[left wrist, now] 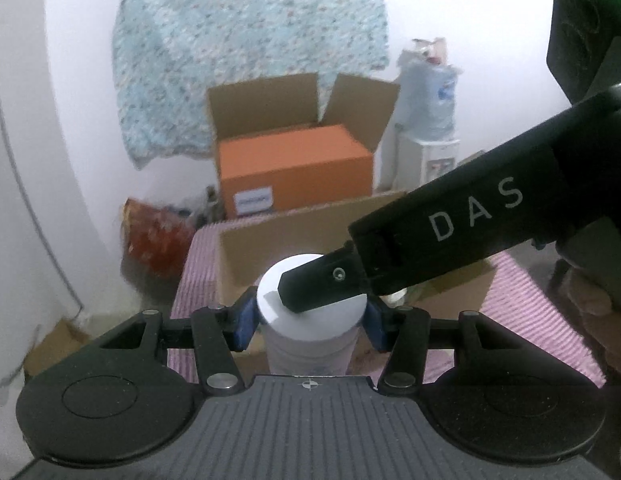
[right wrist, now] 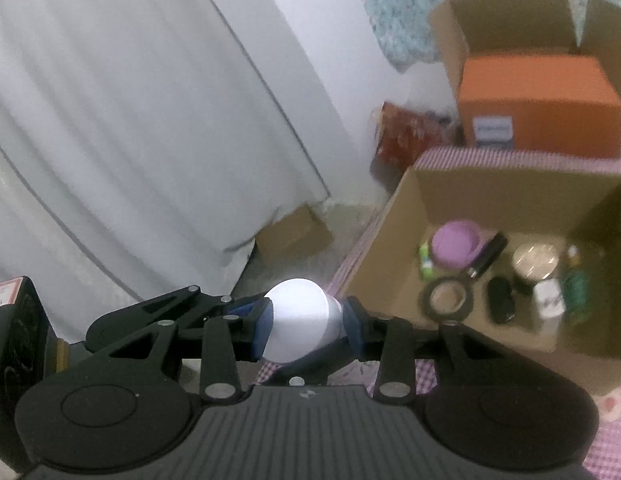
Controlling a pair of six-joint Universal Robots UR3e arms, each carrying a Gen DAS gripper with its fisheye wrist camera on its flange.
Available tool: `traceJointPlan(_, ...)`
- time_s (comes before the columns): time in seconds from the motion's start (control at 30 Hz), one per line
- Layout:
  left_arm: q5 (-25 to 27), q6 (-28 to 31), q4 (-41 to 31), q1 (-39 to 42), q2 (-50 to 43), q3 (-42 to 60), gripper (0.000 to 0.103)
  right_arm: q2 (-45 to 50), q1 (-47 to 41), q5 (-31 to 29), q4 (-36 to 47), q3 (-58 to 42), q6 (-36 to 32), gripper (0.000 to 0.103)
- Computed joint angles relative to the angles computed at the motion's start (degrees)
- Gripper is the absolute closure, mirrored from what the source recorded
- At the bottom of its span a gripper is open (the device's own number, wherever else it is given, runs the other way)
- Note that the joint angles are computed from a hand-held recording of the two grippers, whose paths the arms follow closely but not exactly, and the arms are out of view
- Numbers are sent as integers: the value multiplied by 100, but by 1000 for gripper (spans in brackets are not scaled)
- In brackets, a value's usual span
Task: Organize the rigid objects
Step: 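Lift the white plastic jar with the right tool and lower it into the box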
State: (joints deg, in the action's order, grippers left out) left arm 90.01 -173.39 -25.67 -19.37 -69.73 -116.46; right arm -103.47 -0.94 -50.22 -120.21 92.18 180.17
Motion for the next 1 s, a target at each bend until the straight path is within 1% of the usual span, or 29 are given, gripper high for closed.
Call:
traceJointPlan(0.13,-66,-21,-59,-255,-706,820,51,-246,-617,302,568,-240,-295,61)
traceJointPlan(0.23,-157,-19,43,-444,-1282,1343,51,-361,-1067,404,893,-419,-541,61)
traceJointPlan(0.37,-473,-25,17,-576,-2084,2066,51,-371,-1626,494,1155,-494,-846,61)
traceJointPlan(0.6,-685,-13,-121,-810,-3386,3132,51,-126,-2325,554,1086,-137,-1213,61)
traceJointPlan(0.63,-659,-6,-33,-842,-3575,3247,51,-58,-2384,548,1024,-77,-1239,61)
traceJointPlan(0.7,-591,56,129,-902,-3755,3341,51,20,-2583,686,901,86,-1316,61)
traceJointPlan(0.77,-609,69,49,-904,-3948,3607,51,140,-2736,817,881,80,-1362,61)
traceJointPlan(0.87,-677,19,-183,-885,-4166,3981,51,364,-2789,814,759,-18,-1362,61)
traceJointPlan(1.0,-712,18,-276,-903,-4301,4168,51,500,-2830,806,730,-91,-1412,62)
